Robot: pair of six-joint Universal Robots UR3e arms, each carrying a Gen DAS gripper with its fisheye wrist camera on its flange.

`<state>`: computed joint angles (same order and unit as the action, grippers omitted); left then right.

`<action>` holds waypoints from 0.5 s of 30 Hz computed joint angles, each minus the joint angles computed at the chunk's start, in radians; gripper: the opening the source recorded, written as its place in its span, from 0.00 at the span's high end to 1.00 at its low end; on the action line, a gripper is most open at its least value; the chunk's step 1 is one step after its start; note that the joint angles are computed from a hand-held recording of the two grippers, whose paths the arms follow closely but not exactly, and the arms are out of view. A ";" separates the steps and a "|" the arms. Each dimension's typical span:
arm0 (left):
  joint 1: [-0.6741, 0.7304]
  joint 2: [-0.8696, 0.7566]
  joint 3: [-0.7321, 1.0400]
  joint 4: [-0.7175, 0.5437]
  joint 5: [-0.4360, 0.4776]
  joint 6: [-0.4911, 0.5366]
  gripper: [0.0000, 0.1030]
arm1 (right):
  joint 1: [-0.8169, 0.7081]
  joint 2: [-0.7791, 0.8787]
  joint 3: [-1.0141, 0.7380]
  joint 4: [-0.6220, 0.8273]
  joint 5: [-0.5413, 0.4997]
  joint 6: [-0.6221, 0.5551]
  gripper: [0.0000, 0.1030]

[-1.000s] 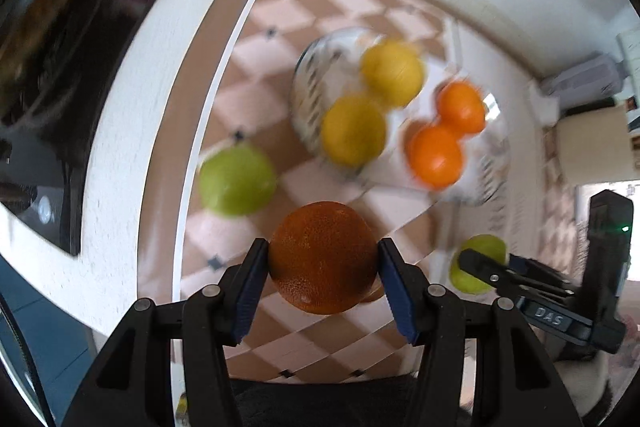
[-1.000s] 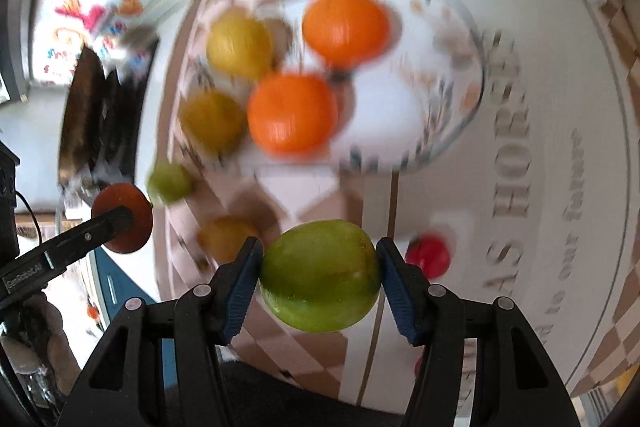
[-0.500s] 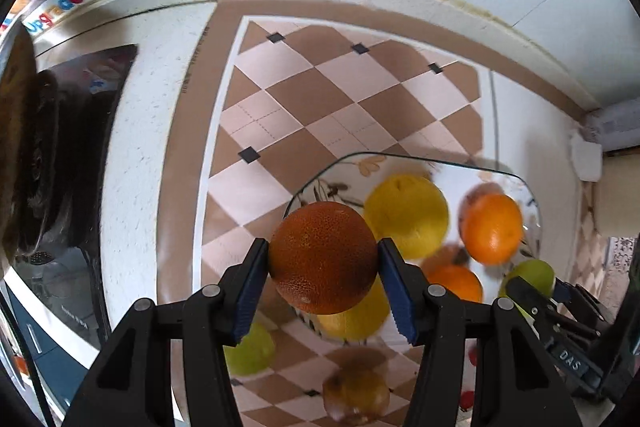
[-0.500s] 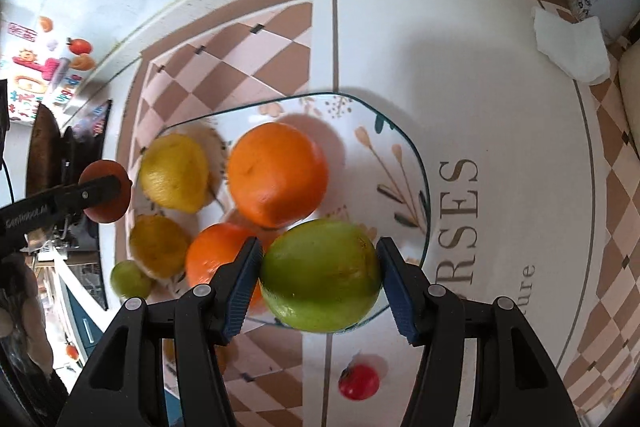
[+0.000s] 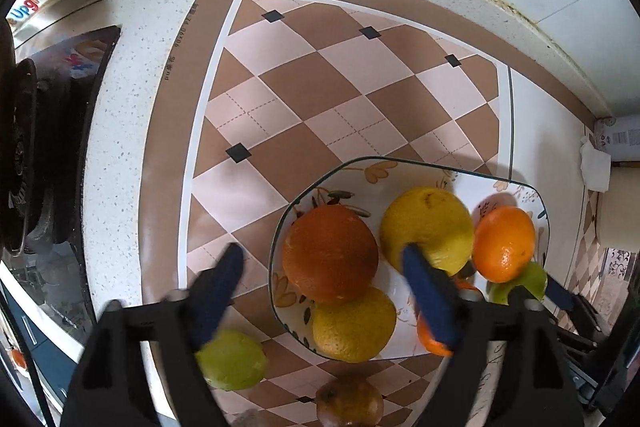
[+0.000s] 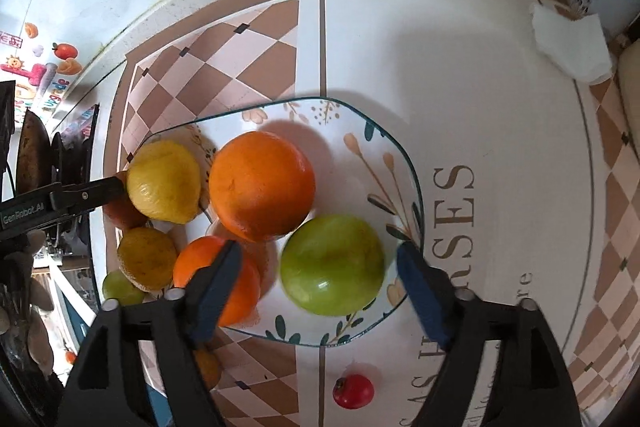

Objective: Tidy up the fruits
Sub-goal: 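Place the dark orange on the plate with the left tool while the right tool places the green apple, then lift both tools away from the plate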

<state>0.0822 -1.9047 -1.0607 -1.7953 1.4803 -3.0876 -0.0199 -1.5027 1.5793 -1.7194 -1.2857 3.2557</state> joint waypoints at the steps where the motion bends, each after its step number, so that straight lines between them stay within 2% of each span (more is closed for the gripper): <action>1: 0.001 0.009 -0.006 -0.001 0.001 0.002 0.17 | 0.006 0.000 -0.013 0.015 -0.008 0.002 0.15; 3: 0.000 0.032 -0.022 0.004 0.009 0.005 0.17 | 0.031 0.008 -0.047 0.050 -0.046 0.012 0.09; 8: 0.009 0.165 -0.124 0.031 0.041 0.034 0.17 | 0.104 -0.016 -0.066 0.088 -0.139 0.052 0.09; 15: -0.018 0.367 -0.223 0.035 0.073 0.057 0.17 | 0.141 -0.148 -0.037 0.133 -0.183 0.101 0.09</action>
